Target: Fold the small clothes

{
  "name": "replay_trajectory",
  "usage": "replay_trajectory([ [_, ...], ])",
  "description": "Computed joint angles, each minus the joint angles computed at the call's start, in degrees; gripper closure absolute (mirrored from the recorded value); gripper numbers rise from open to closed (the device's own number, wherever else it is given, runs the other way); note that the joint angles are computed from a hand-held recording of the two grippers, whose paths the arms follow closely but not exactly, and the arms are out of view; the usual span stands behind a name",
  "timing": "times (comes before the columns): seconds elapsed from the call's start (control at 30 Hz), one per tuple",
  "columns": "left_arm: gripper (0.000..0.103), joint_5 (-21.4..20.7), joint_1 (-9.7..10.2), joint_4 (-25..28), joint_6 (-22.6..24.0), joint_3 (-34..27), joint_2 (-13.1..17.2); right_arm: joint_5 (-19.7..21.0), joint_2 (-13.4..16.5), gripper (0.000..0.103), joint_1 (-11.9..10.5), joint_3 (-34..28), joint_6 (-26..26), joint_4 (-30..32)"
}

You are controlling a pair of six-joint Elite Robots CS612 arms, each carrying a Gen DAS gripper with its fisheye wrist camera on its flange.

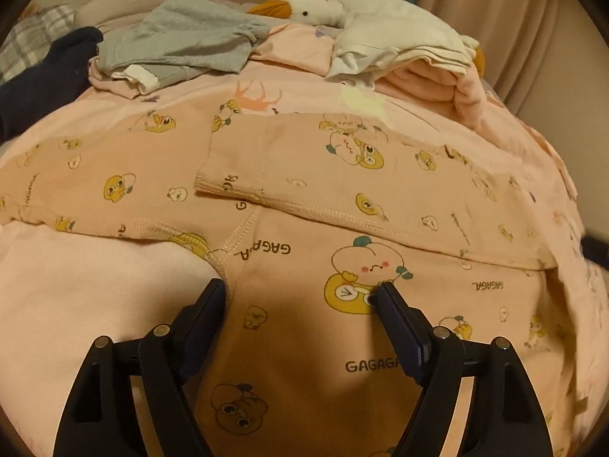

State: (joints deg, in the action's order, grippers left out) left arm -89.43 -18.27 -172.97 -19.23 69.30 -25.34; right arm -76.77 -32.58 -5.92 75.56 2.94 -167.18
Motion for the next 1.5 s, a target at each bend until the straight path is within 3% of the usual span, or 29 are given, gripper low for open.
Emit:
replay_trajectory([
  [0.07,0.023,-2.0,0.62,-1.2,-1.1,0.0,0.2,-1.0,0.0,0.025,-0.6,0.7,-2.7,1.2],
  [0.13,0.023,-4.9,1.37,-3.5,-3.4,0.6,0.3,2.4,0.4,0.028,-1.4,0.3,-3.8,2.9],
  [0.17,0.023,-5.8,1.63,-4.6,-4.0,1.2,0.1,3.4,0.9,0.036,-1.6,-0.2,-4.1,3.3],
  [0.23,0.023,-6.9,1.95,-5.9,-5.5,1.7,0.1,1.7,2.3,0.066,-1.1,-1.8,-3.1,3.2],
  [0.27,0.023,-6.7,1.89,-6.1,-5.8,2.1,-0.1,2.0,3.3,0.087,-1.0,-3.3,-1.2,4.7],
  [0.4,0.032,-3.6,1.36,-4.7,-6.3,3.3,-1.1,1.0,5.0,0.094,-1.9,-3.9,6.3,3.5],
  [0.5,0.042,-4.0,1.86,-3.9,-8.1,3.7,-1.6,6.3,5.3,0.093,-3.1,-3.1,8.9,1.7],
  [0.57,0.046,-6.1,2.67,-4.4,-11.6,4.2,-1.8,5.9,5.0,0.092,-3.0,-3.4,10.3,3.4],
  [0.67,0.047,-2.6,3.12,-3.0,-18.0,5.3,-3.3,4.2,3.7,0.082,-2.2,-3.5,13.1,5.1],
  [0.8,0.047,0.4,4.65,-7.5,-23.1,7.0,-4.3,11.1,3.9,0.085,-2.1,-2.4,10.9,-5.4],
  [0.83,0.051,1.1,4.94,-7.3,-23.4,7.1,-4.4,10.0,4.3,0.087,-1.5,-3.4,9.5,-4.6],
  [0.9,0.065,2.6,5.82,-6.7,-25.4,7.3,-4.6,1.2,5.9,0.089,0.2,-7.6,9.2,4.3],
  [0.97,0.081,2.3,7.11,-5.8,-31.0,7.8,-4.8,-2.4,7.8,0.097,0.7,-10.6,16.0,9.5],
  [1.0,0.083,1.2,7.91,-5.7,-34.5,8.1,-4.8,-0.6,8.0,0.089,0.3,-11.1,20.7,8.5],
  [1.07,0.084,0.1,9.06,-8.3,-38.6,8.6,-4.6,9.5,8.8,0.083,-1.1,-9.8,25.0,-0.5],
  [1.13,0.084,1.0,9.74,-9.6,-38.4,8.9,-4.7,19.4,10.2,0.068,-2.6,-9.4,28.1,-7.2],
  [1.2,0.084,1.9,10.36,-10.5,-40.1,9.1,-4.6,23.1,11.5,0.035,-3.3,-8.2,31.9,-14.2],
  [1.3,0.082,-2.7,12.57,-18.8,-52.9,8.6,-2.0,26.9,13.4,0.039,-4.2,-9.5,33.4,-15.8],
  [1.37,0.073,-4.8,13.59,-22.3,-61.0,7.8,-0.2,29.4,14.8,0.039,-4.9,-10.8,38.5,-19.3],
  [1.43,0.073,-4.9,14.07,-24.2,-61.2,6.2,1.4,30.8,15.3,0.038,-5.2,-11.4,40.3,-20.5],
  [1.5,0.073,-3.3,14.05,-23.3,-59.3,4.7,2.0,31.6,15.0,0.039,-5.5,-11.4,38.6,-19.0],
])
